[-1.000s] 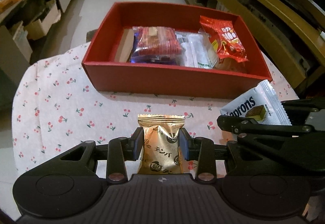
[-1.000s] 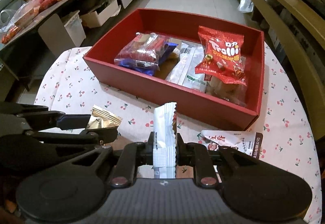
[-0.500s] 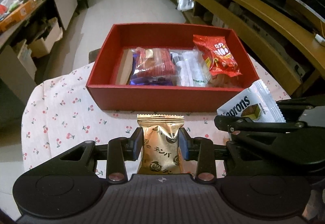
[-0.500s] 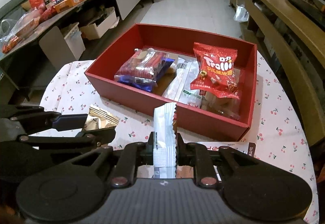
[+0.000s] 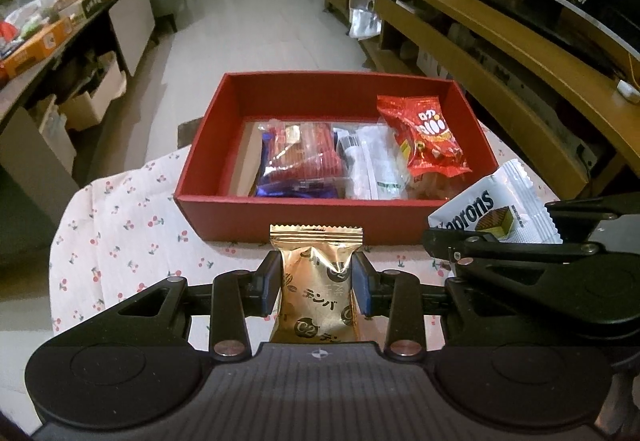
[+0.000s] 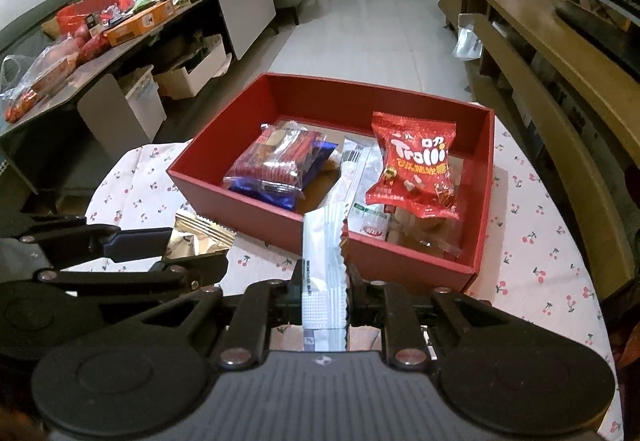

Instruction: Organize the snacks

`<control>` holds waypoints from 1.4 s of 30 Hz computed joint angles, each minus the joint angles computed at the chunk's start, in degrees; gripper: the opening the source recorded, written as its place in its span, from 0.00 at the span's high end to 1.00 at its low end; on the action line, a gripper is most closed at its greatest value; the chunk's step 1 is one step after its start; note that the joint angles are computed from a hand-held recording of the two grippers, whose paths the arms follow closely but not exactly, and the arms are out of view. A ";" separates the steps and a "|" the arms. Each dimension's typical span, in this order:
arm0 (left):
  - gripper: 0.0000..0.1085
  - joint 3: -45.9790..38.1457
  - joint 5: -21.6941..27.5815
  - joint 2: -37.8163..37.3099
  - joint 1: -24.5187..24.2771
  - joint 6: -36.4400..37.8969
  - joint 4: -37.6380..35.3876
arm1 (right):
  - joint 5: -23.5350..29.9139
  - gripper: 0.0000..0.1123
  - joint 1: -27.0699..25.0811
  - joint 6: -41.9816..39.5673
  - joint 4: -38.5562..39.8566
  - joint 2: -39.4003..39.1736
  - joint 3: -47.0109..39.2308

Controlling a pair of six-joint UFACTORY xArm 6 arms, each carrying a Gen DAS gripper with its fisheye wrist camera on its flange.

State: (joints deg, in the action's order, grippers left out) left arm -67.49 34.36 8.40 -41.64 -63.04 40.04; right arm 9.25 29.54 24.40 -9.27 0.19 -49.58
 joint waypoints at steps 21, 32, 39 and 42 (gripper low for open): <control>0.60 -13.47 0.54 8.05 3.33 2.36 3.28 | -1.99 0.71 -3.74 -4.12 6.40 8.07 -11.83; 0.59 -20.03 0.16 14.82 5.24 6.44 -0.64 | -0.74 0.71 -4.72 -11.78 16.26 15.64 -18.73; 0.59 -22.33 0.00 17.60 6.03 7.55 -2.08 | 0.11 0.71 -5.09 -13.19 18.59 19.26 -22.20; 0.59 -23.01 0.18 18.50 6.40 7.86 -2.62 | 0.12 0.71 -5.05 -14.77 20.43 20.82 -23.51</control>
State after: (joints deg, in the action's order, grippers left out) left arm -90.50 34.54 26.89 -35.24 -55.18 37.42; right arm 9.36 24.49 9.63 11.16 21.02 -73.10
